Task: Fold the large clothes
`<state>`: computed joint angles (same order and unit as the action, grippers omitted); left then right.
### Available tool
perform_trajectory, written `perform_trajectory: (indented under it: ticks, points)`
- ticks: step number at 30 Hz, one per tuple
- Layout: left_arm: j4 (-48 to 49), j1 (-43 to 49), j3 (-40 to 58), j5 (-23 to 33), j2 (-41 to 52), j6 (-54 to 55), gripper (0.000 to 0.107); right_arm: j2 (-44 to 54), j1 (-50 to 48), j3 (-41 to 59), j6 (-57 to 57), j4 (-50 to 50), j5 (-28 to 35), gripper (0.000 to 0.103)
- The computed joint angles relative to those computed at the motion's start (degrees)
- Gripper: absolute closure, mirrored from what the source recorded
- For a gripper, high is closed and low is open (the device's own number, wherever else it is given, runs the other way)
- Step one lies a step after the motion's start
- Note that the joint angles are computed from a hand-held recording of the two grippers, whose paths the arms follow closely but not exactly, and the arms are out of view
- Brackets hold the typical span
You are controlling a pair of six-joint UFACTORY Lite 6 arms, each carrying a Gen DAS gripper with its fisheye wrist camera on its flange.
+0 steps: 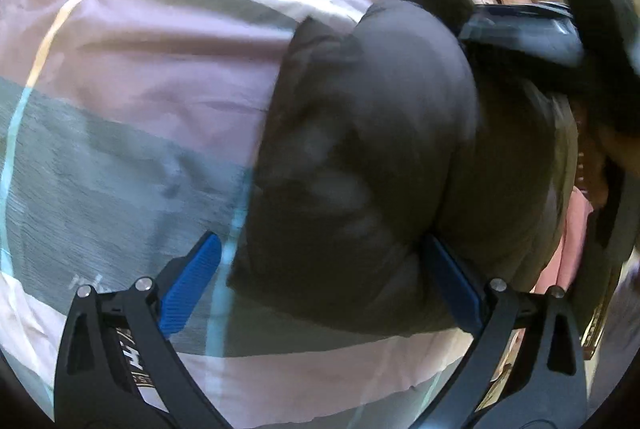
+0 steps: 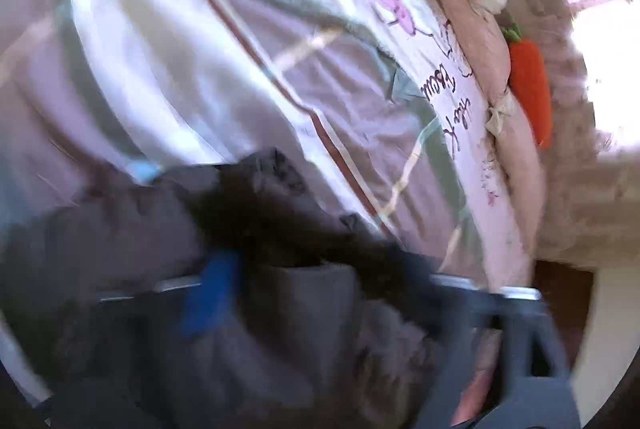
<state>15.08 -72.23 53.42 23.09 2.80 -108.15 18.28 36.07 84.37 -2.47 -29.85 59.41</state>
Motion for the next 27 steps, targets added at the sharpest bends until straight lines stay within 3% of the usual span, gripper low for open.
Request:
perform_trajectory:
  ticks: [3,7,9,11,13,15,17,19,21,23,25,27]
  points:
    - [-4.2,-0.83,3.68,-1.53,5.14,4.2,0.006,6.16,-2.84,10.01,0.71,4.38,-0.01,0.089]
    - [-6.71,-1.35,8.84,-1.15,10.58,8.18,0.006,9.38,-6.3,15.76,2.58,10.27,-7.46,0.089]
    - [-8.9,-1.17,8.33,-2.02,10.76,10.1,0.006,4.72,-9.22,12.98,-0.02,17.88,-13.4,0.08]
    - [-9.2,-1.02,6.9,-3.92,10.47,9.79,0.006,2.32,-13.49,13.37,1.71,24.3,-16.09,0.04]
    - [-9.5,-0.99,6.47,-4.34,10.32,9.7,0.006,1.97,-16.7,16.2,-1.37,31.49,-12.11,0.039]
    - [-7.6,-1.78,5.06,-3.52,8.62,7.45,0.006,3.47,-17.61,20.24,-8.18,39.74,-2.56,0.04]
    - [-6.14,-2.64,6.32,-1.32,8.93,6.24,0.006,4.22,-15.72,20.53,-9.89,39.88,4.23,0.05]
    - [-5.93,-2.86,8.44,0.17,10.47,6.24,0.006,6.1,-12.13,18.75,-8.29,35.59,6.75,0.052]
    - [-5.26,-3.42,11.16,0.93,12.53,4.49,0.006,9.43,-9.6,15.82,-2.26,28.77,1.57,0.052]
    - [-4.81,-3.52,11.66,0.31,13.19,3.03,0.006,11.15,-9.66,13.55,2.91,24.85,-7.52,0.052]
    - [-6.5,-3.52,10.98,-0.09,12.72,4.1,0.006,6.62,-12.28,10.38,3.33,26.68,-17.41,0.056]
    - [-6.61,-3.89,11.17,1.85,11.72,4.52,0.006,-2.22,-17.28,5.03,-0.62,34.88,-25.23,0.056]
